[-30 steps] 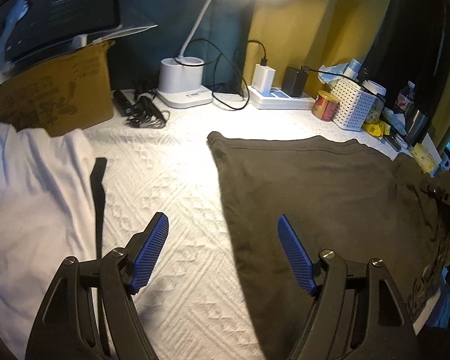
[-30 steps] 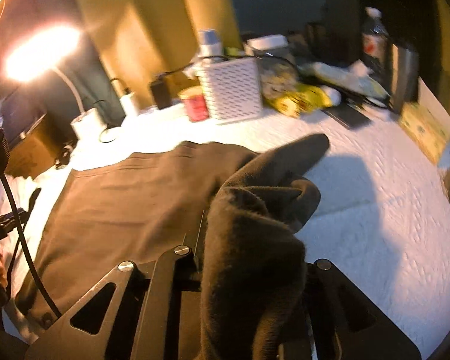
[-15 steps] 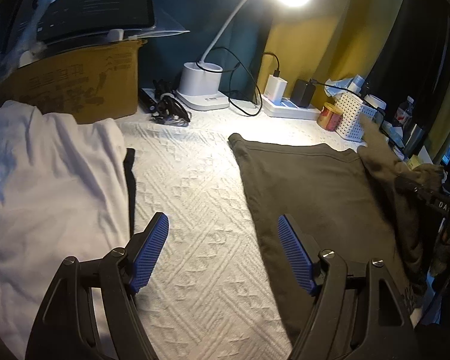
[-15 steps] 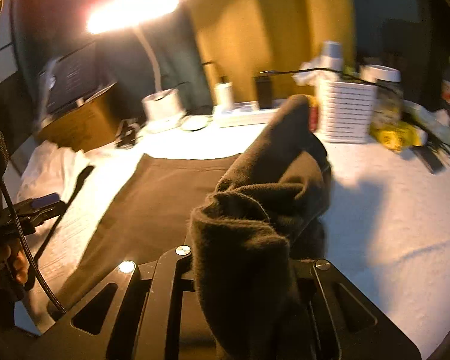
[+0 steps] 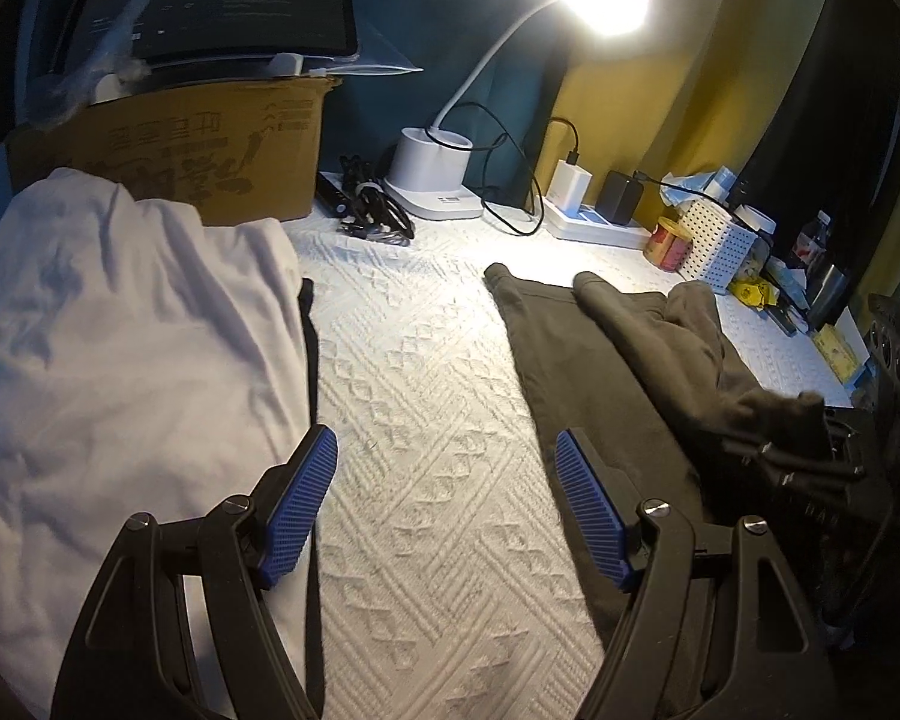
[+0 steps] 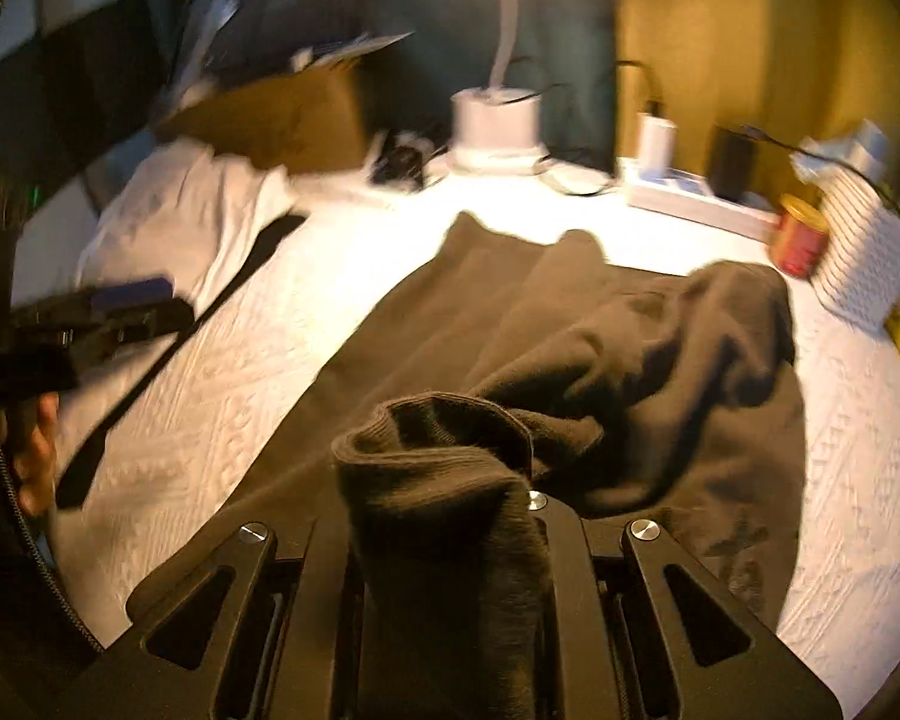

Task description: Fold small clothes

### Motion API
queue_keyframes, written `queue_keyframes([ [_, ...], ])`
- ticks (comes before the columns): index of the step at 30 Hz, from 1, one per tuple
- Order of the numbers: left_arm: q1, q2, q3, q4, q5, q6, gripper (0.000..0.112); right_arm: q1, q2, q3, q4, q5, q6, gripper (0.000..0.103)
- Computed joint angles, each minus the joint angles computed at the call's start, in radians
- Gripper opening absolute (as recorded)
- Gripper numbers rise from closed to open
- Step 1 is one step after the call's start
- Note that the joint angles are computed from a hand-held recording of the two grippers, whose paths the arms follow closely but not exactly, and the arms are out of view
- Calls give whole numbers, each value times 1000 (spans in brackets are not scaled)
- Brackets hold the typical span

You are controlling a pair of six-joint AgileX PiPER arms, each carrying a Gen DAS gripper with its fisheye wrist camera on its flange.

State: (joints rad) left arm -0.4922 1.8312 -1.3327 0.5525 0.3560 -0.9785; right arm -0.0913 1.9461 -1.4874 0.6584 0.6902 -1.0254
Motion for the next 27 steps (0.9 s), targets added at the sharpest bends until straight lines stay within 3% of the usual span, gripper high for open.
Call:
queue_keyframes([
  [2,3,-11,16,1,0,-10,75,29,-14,15,-51,12,8,17],
  [4,2,-22,33,14,5,-32,75,40,-38,48,-19,41,-43,26],
  [8,-3,-41,64,55,13,-89,75,73,-85,132,26,90,-129,62],
  [13,-14,-61,80,74,31,-110,75,100,-149,244,59,116,-212,63],
  [19,-45,-31,12,37,47,-49,75,12,-247,329,151,140,-335,63],
  [27,-77,146,-274,-122,147,213,75,-167,-217,238,201,139,-305,63],
])
